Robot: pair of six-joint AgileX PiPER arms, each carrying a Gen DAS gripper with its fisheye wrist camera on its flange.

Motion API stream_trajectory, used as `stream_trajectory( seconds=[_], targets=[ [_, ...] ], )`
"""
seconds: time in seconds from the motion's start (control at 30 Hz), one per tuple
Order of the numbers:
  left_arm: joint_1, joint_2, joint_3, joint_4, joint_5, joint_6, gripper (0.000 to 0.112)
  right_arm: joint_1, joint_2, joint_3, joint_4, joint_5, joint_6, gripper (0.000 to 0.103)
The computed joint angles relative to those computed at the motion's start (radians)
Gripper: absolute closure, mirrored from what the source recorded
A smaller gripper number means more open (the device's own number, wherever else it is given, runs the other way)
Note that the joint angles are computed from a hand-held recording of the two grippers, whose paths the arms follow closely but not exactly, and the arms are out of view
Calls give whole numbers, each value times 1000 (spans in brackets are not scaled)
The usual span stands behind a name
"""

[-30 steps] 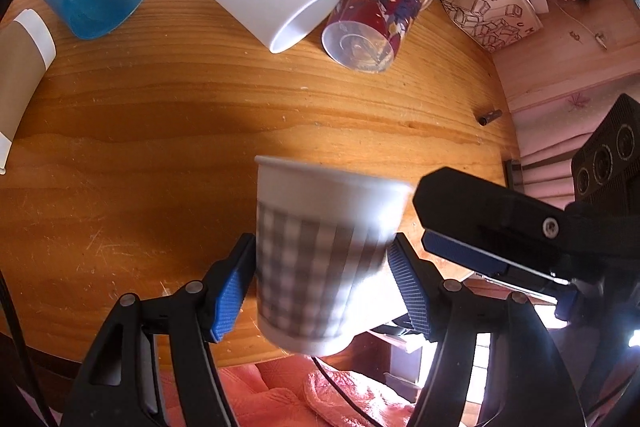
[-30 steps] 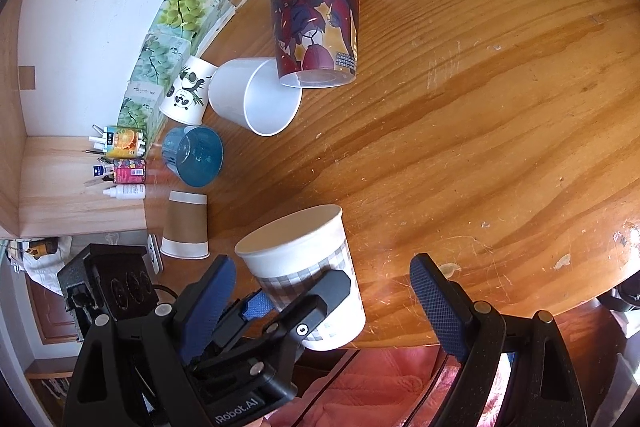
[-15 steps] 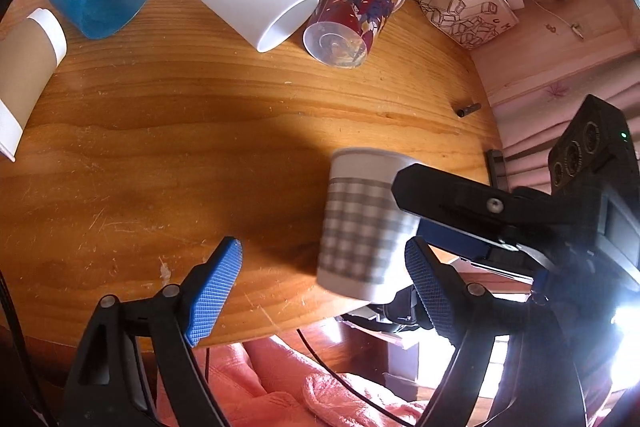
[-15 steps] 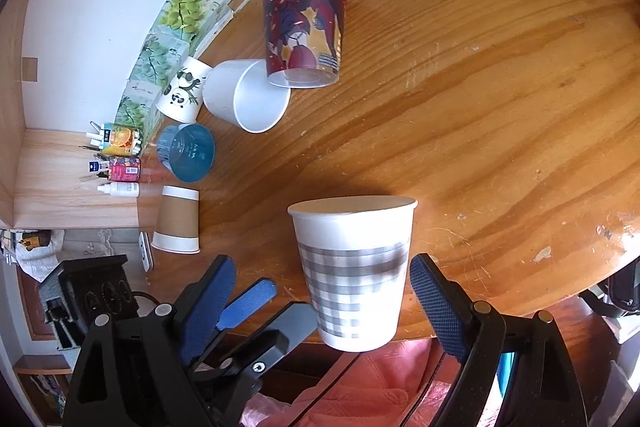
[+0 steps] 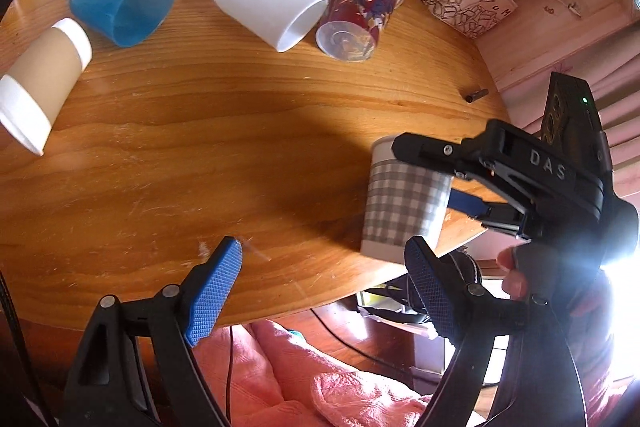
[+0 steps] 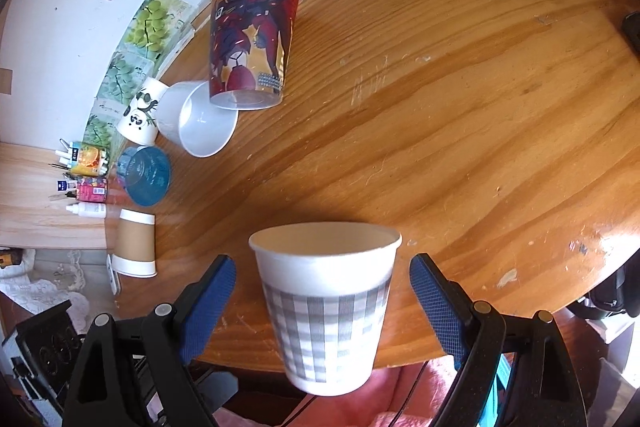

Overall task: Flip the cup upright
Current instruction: 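Lift the checkered cup with the left gripper toward the right tool, then close the right gripper on the checkered cup while the left gripper releases it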

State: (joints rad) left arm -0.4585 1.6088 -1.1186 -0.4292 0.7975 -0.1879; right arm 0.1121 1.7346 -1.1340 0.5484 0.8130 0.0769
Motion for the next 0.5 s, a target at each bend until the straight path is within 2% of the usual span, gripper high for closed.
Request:
stream_trajectory(
  seconds=[0.27,0.43,0.5],
  targets=[
    [11,-29,14,59,32,-35,26,6,28,-8,-7,-30,-1,14],
    [27,-37,16,73,51,-37,26,8,38,-15,-9,-40,4,26],
    [36,-45,20,80,56,-39,26,11,41,-17,-9,-43,9,27]
  ],
)
